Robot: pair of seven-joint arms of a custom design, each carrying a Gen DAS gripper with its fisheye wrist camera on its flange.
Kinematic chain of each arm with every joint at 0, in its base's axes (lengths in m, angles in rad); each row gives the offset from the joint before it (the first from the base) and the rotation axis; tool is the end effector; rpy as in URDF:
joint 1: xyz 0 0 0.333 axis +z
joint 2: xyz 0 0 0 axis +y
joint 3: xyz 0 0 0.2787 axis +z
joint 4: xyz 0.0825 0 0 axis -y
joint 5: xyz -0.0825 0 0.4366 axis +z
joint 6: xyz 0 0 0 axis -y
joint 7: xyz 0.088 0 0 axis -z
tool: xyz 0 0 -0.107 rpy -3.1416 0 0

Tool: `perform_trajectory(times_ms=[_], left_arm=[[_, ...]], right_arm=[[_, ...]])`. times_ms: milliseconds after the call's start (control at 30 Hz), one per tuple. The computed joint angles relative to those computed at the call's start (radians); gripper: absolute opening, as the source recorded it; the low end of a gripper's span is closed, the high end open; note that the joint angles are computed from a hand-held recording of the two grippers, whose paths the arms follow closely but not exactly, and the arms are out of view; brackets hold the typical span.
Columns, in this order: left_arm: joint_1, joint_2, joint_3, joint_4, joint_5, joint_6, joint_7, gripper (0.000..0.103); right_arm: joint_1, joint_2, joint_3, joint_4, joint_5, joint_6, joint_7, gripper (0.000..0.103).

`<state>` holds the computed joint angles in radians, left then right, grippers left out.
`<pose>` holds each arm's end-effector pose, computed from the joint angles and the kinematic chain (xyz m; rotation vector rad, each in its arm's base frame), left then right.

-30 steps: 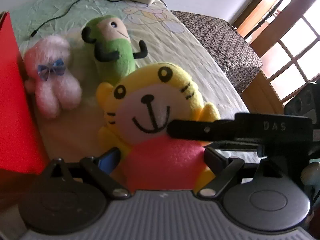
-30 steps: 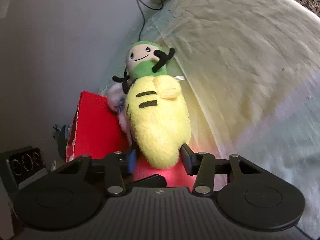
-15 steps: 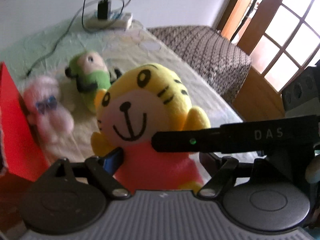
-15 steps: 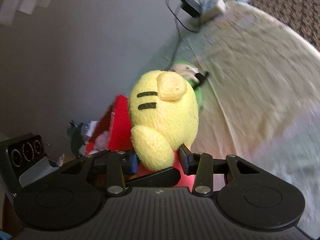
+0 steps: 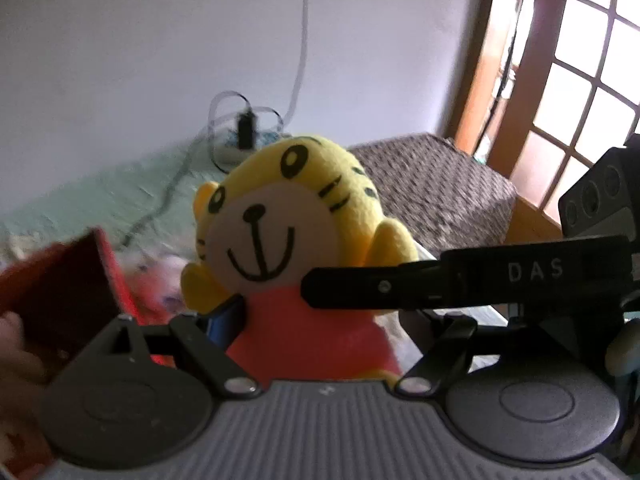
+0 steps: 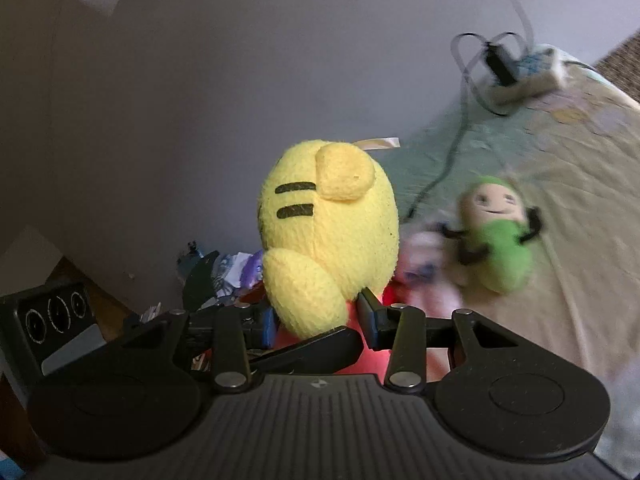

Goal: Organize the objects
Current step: 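Lower the yellow tiger into the red box beside the teddy bear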

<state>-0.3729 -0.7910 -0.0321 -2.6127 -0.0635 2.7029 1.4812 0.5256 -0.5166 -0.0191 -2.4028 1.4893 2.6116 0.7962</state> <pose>0.4066 -0.1730 0.5588 -1.5223 2.0048 -1.0363 0.4528 0.2257 0.5181 -1.4426 1.2160 0.2731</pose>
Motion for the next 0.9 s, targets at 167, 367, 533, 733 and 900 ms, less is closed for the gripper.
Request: perform_trajectory(times_ms=[167, 367, 533, 733, 900], left_arm=[[0.052, -0.075, 0.036, -0.039, 0.019, 0.009, 0.017, 0.081], [0.121, -0.135, 0.08, -0.071, 0.04, -0.01, 0.058, 0.081], [0.157, -0.129, 0.125, -0.076, 0.023, -0.021, 0.101, 0.081], [0.182, -0.091, 0.168, -0.069, -0.011, -0.061, 0.173, 0.081], [0.206, -0.074, 0.172, -0.078, -0.041, -0.088, 0.227, 0.081]], right_arm=[[0.033, 0.102, 0.047, 0.106, 0.02, 0.036, -0.032, 0.043], [0.049, 0.225, 0.102, 0.223, -0.012, 0.081, -0.014, 0.043], [0.05, 0.325, 0.145, 0.299, -0.109, 0.129, 0.044, 0.043], [0.042, 0.406, 0.177, 0.352, -0.267, 0.149, 0.188, 0.043], [0.043, 0.42, 0.193, 0.351, -0.38, 0.178, 0.271, 0.043]])
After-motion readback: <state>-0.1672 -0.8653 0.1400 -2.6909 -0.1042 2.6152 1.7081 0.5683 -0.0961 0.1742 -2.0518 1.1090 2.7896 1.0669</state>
